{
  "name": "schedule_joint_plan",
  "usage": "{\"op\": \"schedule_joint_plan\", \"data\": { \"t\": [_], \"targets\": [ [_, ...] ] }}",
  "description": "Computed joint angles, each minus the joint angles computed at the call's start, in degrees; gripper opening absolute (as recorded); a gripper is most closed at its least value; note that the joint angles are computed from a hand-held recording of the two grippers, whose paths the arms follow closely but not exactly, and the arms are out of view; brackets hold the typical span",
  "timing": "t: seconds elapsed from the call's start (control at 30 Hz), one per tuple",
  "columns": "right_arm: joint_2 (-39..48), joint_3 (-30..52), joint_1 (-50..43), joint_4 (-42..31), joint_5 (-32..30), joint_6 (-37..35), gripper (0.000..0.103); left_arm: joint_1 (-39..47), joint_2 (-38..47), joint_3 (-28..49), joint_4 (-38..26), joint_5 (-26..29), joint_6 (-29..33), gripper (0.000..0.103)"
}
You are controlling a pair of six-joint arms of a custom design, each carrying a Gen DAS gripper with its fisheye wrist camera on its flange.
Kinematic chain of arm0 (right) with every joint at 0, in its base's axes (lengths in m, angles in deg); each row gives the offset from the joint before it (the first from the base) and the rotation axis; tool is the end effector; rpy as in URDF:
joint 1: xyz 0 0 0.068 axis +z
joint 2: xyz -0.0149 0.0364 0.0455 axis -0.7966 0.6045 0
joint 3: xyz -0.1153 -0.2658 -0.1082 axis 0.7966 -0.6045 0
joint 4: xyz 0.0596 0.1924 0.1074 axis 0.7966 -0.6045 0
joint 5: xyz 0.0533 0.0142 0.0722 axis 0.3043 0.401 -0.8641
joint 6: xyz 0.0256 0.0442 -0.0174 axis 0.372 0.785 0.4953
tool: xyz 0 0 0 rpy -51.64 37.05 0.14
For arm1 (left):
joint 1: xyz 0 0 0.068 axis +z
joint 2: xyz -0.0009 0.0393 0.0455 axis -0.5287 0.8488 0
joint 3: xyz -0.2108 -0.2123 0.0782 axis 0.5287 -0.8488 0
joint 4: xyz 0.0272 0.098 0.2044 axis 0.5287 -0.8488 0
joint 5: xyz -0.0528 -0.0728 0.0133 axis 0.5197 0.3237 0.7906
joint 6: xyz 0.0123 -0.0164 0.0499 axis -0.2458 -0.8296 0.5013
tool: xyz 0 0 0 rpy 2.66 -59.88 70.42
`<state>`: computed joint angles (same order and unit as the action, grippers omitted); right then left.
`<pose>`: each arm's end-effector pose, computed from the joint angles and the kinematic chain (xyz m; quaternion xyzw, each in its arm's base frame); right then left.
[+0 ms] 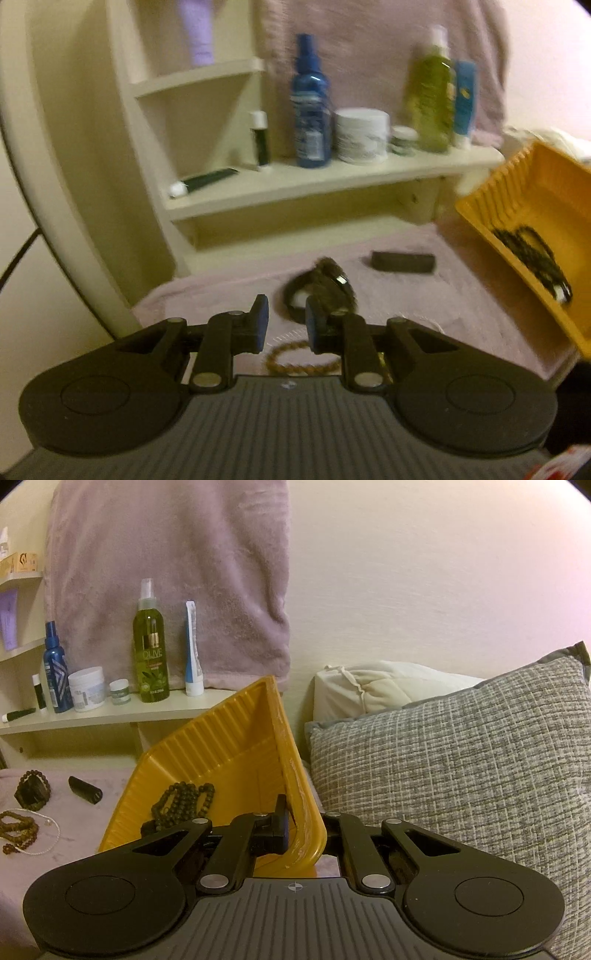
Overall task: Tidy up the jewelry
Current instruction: 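Move the left tool to the bench and grasp the white pearl necklace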
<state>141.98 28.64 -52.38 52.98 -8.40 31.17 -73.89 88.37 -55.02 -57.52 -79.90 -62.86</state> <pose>0.2917 0.0135 0.1016 -0.1508 0.8456 0.1034 0.5015 0.1679 -0.1172 0.1133 -0.0910 0.8913 0.1120 0.4298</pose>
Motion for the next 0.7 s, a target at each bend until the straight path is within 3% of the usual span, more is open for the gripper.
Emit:
{"op": "schedule_joint_plan", "data": {
  "t": [0.23, 0.5, 0.7],
  "targets": [
    [0.12, 0.22, -0.05, -0.04, 0.04, -0.16, 0.007, -2.83, 9.02, 0.73, 5.72, 2.73, 6.83, 0.019],
    [0.28, 0.17, 0.09, 0.17, 0.35, -0.28, 0.007, -4.05, 12.97, 1.11, 11.51, 5.84, 6.33, 0.019],
    [0.45, 0.29, 0.08, 0.07, 0.41, -0.36, 0.007, -7.70, 16.66, 3.55, 15.21, 7.96, 12.02, 0.019]
  ]
}}
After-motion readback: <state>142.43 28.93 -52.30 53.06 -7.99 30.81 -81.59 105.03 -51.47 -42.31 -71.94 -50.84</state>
